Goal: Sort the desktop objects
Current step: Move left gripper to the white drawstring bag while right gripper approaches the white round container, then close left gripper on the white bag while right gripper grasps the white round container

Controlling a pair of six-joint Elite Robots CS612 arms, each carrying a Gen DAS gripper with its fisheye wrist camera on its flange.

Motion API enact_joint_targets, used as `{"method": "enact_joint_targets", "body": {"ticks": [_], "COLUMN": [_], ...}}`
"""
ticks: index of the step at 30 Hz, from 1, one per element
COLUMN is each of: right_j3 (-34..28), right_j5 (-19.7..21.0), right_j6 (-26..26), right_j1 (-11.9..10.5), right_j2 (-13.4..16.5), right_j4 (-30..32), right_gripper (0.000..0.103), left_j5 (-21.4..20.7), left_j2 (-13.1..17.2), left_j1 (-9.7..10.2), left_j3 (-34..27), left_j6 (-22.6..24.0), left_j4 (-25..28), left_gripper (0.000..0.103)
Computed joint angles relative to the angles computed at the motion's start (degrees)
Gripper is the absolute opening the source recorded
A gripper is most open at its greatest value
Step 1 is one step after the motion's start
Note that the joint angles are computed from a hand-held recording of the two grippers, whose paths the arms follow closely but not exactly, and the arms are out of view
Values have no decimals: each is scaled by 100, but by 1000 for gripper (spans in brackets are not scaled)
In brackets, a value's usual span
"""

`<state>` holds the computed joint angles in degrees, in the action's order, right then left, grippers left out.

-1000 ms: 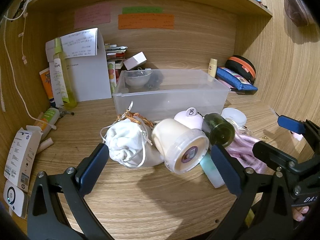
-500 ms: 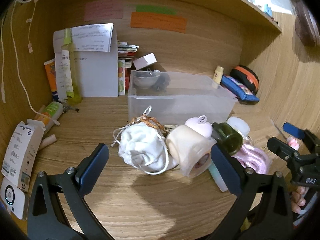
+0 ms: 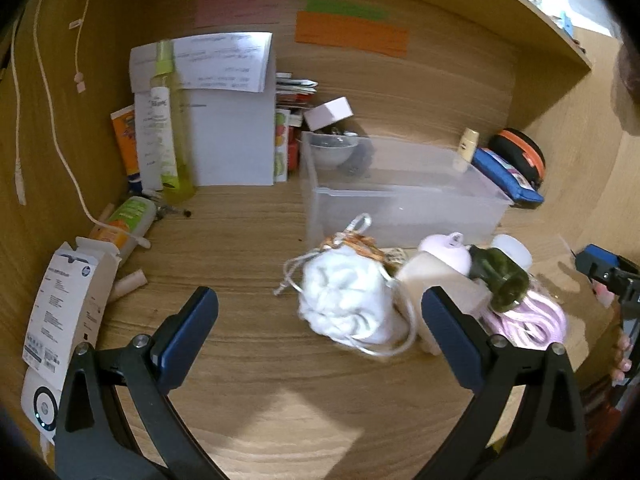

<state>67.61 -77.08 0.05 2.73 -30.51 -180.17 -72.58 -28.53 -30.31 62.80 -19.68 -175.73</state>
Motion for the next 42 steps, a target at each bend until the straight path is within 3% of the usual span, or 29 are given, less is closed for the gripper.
{"method": "enact_joint_targets", "body": {"ticks": [3, 7, 14, 19, 24, 28, 32, 38, 42], "right_j3": [-108, -298, -455, -553, -907, -1198, -1304, -1489, -1597], "right_j5": [-169, -364, -52, -67, -311, -450, -470, -741, -605], "right_j6": [-124, -393, -439, -669, -828, -876, -847, -971, -987], "right_j1": [-1, 22, -9, 50, 121, 130, 112, 127, 103], "right_j2": [31, 110, 163, 220, 400, 521, 562, 649, 699], "right_j4": [132, 344, 750, 745, 1147, 1659, 1770, 1979, 2190], "right_gripper": [103, 103, 103, 103, 103, 103, 103, 102, 102], "left_j5": [15, -355, -1264, -996, -1273, -1371, -1399, -1013, -1028], "left_j2": [61, 141, 79, 76, 318, 475, 604, 772, 847], "left_j1": [21, 87, 216, 146, 222, 268, 263, 169, 182], "left_j3": [-181, -424, -376, -353, -847, -1155, -1448, -1809, -1961], "left_j6": [48, 127, -61, 129, 22, -60, 143, 576, 772], "left_j4": [287, 693, 1150, 1099, 1935, 2293, 2526, 2911, 2984], "left_gripper": [103, 103, 103, 103, 103, 103, 103, 103, 103]}}
